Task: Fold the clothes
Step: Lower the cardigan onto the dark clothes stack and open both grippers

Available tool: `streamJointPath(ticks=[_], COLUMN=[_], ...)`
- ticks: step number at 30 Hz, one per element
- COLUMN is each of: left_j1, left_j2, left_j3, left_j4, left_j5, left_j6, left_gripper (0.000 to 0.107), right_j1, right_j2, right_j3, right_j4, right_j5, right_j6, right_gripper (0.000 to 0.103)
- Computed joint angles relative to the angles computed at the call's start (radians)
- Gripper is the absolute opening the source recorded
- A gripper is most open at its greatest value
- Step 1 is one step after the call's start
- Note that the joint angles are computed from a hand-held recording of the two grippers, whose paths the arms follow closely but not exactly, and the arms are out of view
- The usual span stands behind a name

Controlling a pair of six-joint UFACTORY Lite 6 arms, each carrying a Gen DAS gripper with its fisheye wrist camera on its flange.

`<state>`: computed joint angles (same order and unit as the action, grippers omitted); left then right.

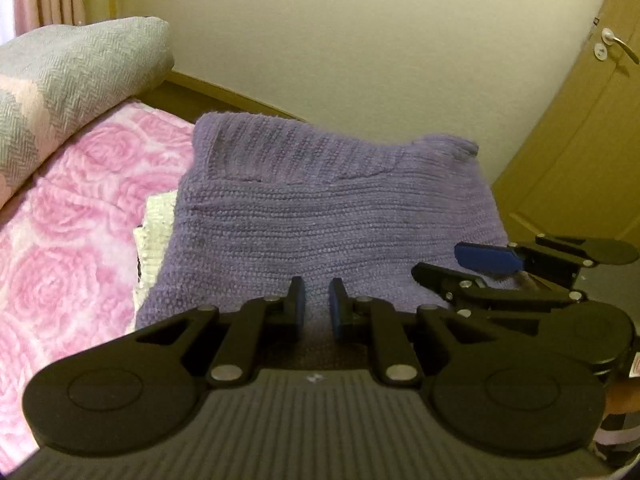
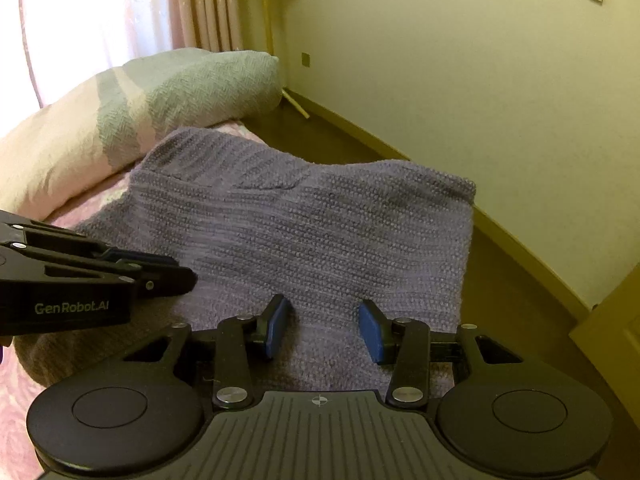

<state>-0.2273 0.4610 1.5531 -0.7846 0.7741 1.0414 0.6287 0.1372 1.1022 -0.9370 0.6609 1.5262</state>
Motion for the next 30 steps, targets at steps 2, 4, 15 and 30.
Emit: streamJointPath(ticks=[2,4,15,30], left_j1=[-0.005,-0.01,0.136,0.436], left_j2=[0.0,-0.003,-0.235,-0.754], left_j3=[0.002,0.006,-0.073,-0.348], left_j4=[0.011,0.023,0.009,0.312], left_j5=[-0.009,-0.016,0.097,0.476], left_j6=[-0.016,-0.044,-0.088,-0.151], left_gripper=[0.014,0.014,0.012,0.032], right_j1=[-0.011,-0.022,0.135,0.728], right_j2=[0.009,0.036,-0.271,-0.008], right_j3=[0.025,0.055,-0.034,0.389], right_j4=[0.031,0.046,-0.018,0.319], right_j5=[0.008,0.01,0.202,0.804], right_j6=[-0.045,-0.058,0.167,0.387], right_gripper=[0.044,0.044,0.044,0.045])
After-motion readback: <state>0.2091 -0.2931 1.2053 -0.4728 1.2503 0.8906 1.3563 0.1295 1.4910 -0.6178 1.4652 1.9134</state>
